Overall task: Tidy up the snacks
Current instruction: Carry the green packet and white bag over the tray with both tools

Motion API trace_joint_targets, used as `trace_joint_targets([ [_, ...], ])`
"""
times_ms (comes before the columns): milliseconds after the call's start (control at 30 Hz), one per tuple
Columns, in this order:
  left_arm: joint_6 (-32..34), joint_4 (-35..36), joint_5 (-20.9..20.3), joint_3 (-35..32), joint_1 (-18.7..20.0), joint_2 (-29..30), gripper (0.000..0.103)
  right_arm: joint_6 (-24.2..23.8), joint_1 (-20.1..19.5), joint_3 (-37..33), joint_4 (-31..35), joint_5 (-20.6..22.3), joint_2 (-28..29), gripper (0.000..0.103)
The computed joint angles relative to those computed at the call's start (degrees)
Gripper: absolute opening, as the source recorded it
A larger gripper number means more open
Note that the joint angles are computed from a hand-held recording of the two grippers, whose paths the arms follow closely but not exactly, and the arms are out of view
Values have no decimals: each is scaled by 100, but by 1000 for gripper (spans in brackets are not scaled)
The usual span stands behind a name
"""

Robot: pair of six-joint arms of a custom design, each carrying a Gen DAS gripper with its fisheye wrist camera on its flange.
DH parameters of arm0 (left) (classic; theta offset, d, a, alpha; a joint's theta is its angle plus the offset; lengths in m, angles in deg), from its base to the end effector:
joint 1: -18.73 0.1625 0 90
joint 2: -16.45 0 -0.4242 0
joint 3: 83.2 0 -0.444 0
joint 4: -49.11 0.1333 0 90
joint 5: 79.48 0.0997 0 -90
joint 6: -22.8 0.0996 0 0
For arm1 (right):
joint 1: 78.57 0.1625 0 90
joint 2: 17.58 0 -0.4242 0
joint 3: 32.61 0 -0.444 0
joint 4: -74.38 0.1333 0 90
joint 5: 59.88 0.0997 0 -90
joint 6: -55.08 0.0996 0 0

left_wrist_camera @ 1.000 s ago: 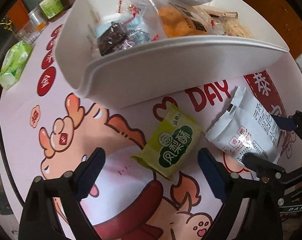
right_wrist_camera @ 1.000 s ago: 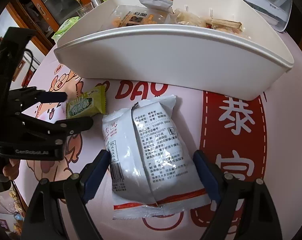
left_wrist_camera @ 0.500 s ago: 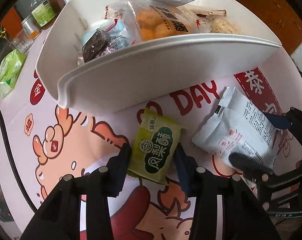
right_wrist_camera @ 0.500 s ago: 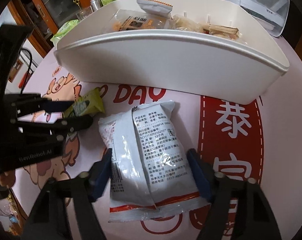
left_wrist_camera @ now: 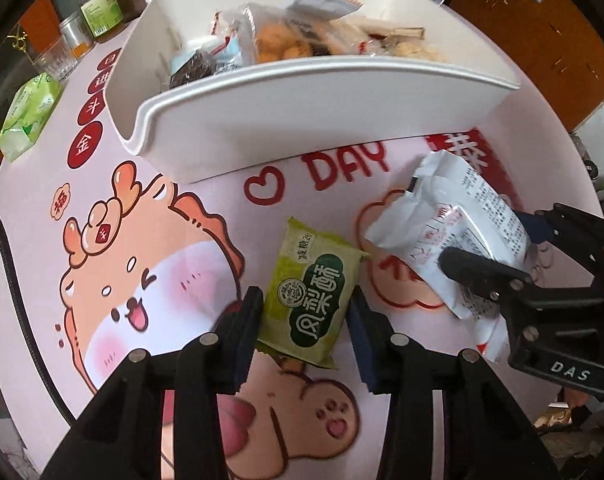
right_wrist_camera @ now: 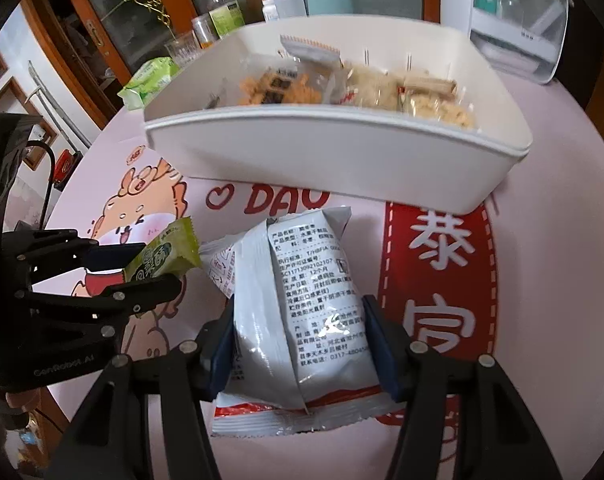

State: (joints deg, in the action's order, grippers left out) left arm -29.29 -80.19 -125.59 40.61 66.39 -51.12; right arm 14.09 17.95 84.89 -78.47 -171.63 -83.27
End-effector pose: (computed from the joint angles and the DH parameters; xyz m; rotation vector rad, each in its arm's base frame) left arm -0.1758 -0.4933 0.0878 -0.0598 2.3784 -0.4620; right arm 0.1599 -0.5501 0.1284 1.0501 -2.5115 0.0963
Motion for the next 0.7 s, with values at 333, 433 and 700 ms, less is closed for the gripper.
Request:
trace_joint_targets([
  [333, -612, 595, 502, -61, -652, -184, 41, -419, 223, 10, -146, 373, -491, 58],
  [433, -714, 819, 719, -192, -771, -229, 41, -511, 296, -96, -236, 458, -531, 58],
  [700, -905, 1633, 1422, -612, -935, -391, 41, -600, 487, -616, -661, 509, -345, 58],
])
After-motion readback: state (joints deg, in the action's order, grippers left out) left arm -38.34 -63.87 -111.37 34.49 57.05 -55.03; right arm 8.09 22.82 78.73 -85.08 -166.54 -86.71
